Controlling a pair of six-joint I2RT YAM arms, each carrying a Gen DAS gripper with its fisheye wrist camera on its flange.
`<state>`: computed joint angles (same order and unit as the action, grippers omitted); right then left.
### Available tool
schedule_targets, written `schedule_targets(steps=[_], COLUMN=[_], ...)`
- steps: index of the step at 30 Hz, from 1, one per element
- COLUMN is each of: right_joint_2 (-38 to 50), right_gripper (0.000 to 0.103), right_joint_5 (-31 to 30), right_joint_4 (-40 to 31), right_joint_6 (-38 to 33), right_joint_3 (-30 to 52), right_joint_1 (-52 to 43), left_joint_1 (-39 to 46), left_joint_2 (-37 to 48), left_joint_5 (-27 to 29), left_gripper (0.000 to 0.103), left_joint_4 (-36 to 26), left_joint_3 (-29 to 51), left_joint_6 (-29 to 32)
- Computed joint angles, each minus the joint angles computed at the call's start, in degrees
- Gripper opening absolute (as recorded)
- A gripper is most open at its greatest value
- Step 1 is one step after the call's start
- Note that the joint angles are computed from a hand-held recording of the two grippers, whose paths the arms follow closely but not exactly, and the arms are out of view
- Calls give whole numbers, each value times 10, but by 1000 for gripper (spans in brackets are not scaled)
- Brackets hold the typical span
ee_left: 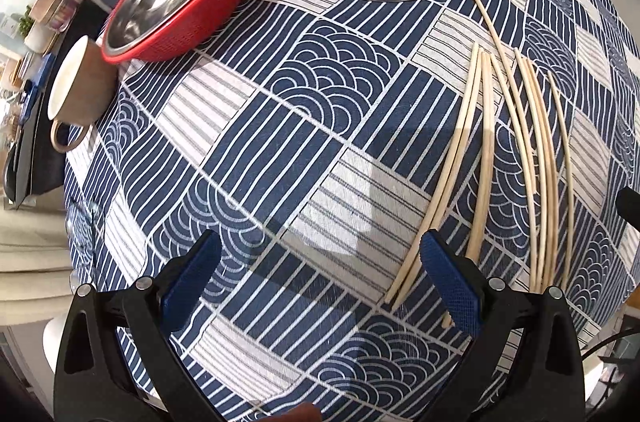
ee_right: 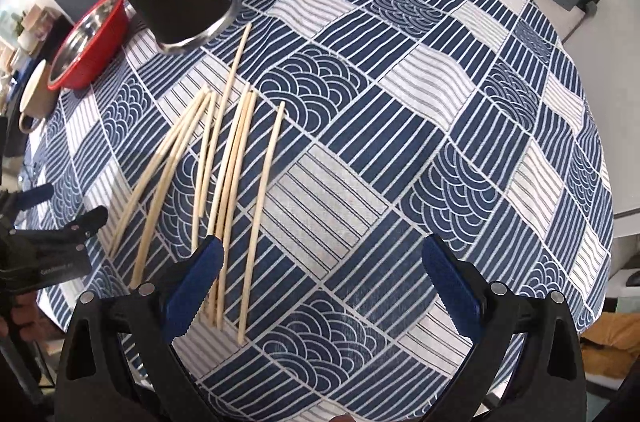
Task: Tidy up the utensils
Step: 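Move the left tool down toward the loose wooden chopsticks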
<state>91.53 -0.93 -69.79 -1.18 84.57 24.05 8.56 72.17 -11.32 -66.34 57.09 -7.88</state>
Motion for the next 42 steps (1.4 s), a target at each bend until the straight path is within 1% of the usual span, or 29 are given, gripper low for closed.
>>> schedule_targets(steps=[9,11,13,16,20,25,28,29,31,34,36,39,41,42], right_joint_2=[31,37,42,48,59,72,85,89,93,101,105,110,94,87], right_gripper=[95,95,95,95,95,95,95,95,95,96,96,96,97,97], right_joint_5=[13,15,14,11,13,15,16,18,13,13,10,10,13,12], right_joint_4=[30,34,38,44,50,59,63,66,75,89,96,101,115,128], right_joint_6=[6,9,10,9,11,9,9,11,9,10,5,1,14,10], right_joint_3=[-18,-20,-20,-20,-19,-22,-18,-19,-24,-23,-24,-24,-46,-58], right_joint_1=[11,11,12,9,10,6,8,10,5,6,5,2,17,17], left_joint_1=[-6,-2,3,4,-11,-46,-66,-71,-67,-57,-34,3,23,27], left_joint_2=[38,57,64,79,84,91,100,104,107,111,109,109,117,116], left_joint_5=[-8,-8,8,4,10,-10,-8,-15,-12,4,25,70,100,102], left_gripper=[97,97,97,97,97,98,98,99,99,99,99,99,99,99], left_joint_4=[41,49,50,56,50,45,37,39,40,46,64,71,71,74], left_joint_3=[-12,-3,4,18,28,37,47,44,50,51,38,34,38,36], left_joint_6=[21,31,37,46,39,24,4,0,7,12,27,44,51,57])
